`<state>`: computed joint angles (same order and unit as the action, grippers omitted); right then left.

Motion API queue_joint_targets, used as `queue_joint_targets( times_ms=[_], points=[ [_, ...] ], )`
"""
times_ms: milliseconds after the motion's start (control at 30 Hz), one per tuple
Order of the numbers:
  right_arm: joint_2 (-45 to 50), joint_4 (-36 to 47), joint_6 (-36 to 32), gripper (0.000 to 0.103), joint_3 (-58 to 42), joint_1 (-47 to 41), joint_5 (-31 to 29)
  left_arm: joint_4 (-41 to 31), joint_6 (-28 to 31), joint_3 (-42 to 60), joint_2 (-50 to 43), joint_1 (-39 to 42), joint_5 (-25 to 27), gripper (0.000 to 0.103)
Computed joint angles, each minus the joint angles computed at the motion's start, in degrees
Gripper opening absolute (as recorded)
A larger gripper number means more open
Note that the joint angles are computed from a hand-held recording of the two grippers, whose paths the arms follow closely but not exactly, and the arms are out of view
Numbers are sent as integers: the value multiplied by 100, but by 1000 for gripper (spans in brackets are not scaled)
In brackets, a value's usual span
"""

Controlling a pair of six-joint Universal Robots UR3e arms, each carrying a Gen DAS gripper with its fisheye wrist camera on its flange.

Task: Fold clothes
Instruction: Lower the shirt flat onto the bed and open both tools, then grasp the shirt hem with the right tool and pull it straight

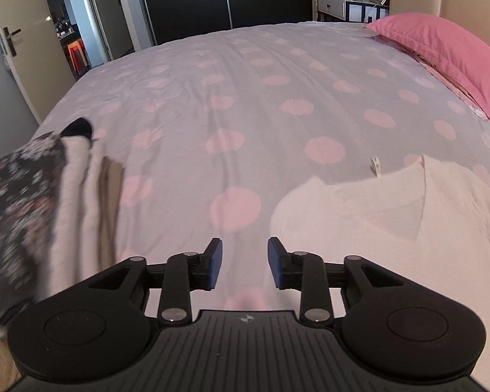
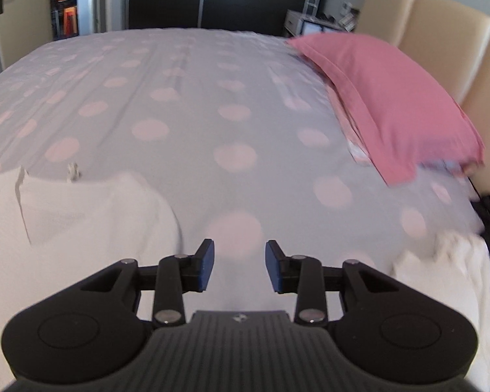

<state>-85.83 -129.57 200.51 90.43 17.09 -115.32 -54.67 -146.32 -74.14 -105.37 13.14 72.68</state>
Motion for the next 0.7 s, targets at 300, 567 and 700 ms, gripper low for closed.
queue_joint_targets(
  times_ms=[300, 567, 700],
  points=[
    [-2374, 1355, 1094, 39, 1767, -4, 163, -1390, 811, -883, 1620, 1189, -524, 30],
    [-3491, 2005, 1627, 43, 2440, 87, 303, -2700, 1514, -1275, 2642, 2175, -916, 39],
    [-4009, 2092, 1524, 44, 2906, -284, 627, -3242, 1843, -1461, 3025, 2549, -1040, 39]
  ],
)
